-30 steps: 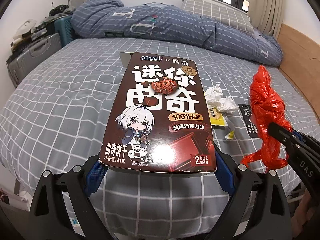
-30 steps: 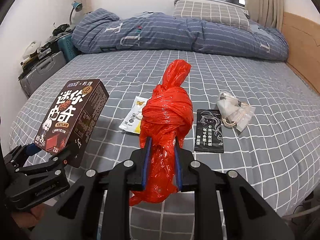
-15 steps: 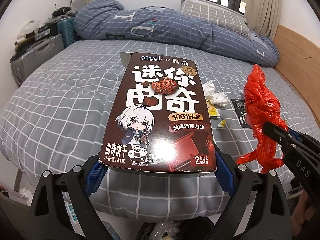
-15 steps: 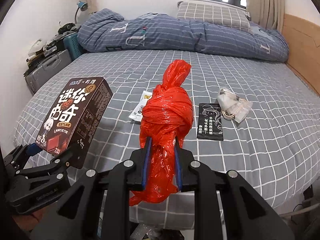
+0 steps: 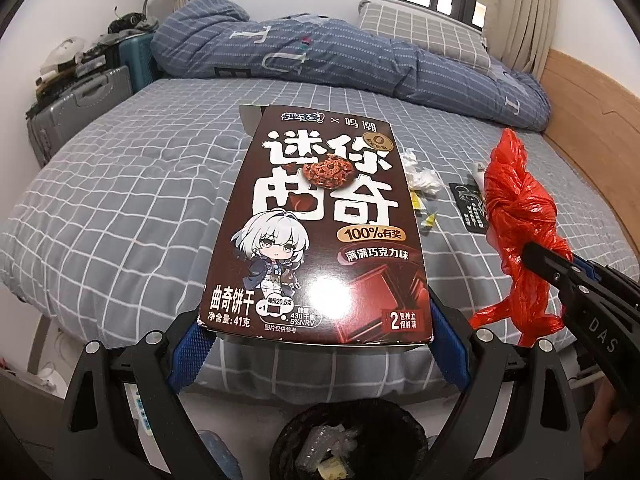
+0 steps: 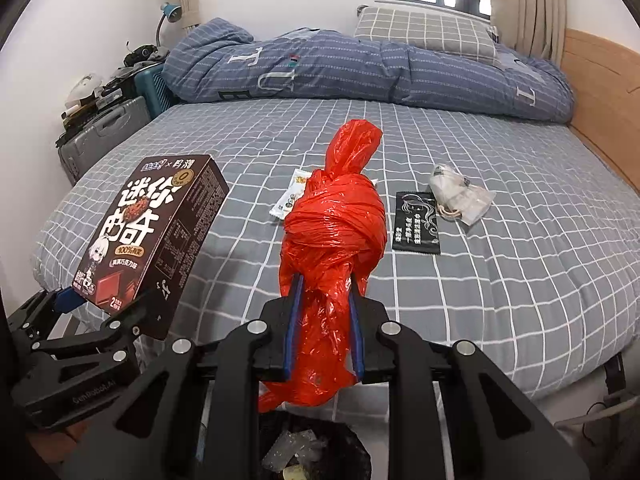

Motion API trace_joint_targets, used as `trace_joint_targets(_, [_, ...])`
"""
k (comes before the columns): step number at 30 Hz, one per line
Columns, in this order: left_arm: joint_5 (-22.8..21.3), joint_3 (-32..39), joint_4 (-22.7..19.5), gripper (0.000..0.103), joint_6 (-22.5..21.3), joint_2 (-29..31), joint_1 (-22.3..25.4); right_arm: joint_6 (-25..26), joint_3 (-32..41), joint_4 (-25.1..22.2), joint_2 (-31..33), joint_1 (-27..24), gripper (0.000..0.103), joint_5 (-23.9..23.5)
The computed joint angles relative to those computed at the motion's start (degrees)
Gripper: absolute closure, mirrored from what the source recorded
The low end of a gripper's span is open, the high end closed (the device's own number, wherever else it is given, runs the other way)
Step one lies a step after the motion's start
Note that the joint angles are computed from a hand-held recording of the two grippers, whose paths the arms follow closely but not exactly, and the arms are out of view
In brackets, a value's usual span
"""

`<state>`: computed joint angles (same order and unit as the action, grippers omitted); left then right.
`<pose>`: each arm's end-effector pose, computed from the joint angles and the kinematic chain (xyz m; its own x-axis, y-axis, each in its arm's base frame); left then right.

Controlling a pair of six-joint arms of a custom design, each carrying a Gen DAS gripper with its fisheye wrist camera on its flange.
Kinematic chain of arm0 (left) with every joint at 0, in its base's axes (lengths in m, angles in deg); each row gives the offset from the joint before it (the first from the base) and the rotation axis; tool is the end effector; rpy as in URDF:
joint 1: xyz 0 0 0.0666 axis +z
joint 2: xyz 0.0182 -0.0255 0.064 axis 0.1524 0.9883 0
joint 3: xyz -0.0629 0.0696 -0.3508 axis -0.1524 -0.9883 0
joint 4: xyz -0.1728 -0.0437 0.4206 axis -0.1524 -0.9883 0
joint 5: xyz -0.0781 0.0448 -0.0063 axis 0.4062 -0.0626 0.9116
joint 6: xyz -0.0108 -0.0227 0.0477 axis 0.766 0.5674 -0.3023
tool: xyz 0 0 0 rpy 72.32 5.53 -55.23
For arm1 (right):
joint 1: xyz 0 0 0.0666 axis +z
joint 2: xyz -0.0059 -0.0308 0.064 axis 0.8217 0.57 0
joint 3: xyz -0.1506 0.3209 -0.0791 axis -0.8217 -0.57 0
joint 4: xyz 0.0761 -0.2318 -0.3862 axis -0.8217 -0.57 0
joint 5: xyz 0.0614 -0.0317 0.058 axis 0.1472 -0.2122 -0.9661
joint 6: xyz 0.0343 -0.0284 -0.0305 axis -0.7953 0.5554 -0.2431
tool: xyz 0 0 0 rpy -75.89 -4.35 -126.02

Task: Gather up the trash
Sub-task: 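Lift and carry the chocolate box and red string toward the black bin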

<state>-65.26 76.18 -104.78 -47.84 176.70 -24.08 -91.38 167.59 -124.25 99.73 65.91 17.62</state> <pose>0.5003 -0.3071 0.4881 -0.6981 -0.1148 -0.7067 -0.0795 0.9934 -0.0829 0.5216 0.0990 0.4868 -0.6574 -0.0875 -0.7485 -0.1881 0.9808 0.0506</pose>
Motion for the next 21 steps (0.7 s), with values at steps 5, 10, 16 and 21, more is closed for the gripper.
trace_joint_targets(5, [-0.28,-1.6,-0.25,0.013,0.71,-1.69,-0.57,0.12,-2.69,-0.15,-2.55,0.05,0.083,-0.64])
trace_joint_targets(10, [-0.91,-3.83,-0.66,0.013,1.64,-3.66,-1.52,0.08,-4.93,-0.31,-4.81,0.29,0.083,-1.91])
trace_joint_targets(16, [-1.03,-7.45,-1.52,0.013,3.65,-6.47,-2.38,-0.36,-7.4,-1.02,-6.95,0.43,0.083,-2.79])
trace_joint_targets(21, [-1.22,-10.65,-2.2,0.013,5.2,-9.11,-3.32,-0.27,-10.05,-1.75,-9.25,1.04,0.083,-2.42])
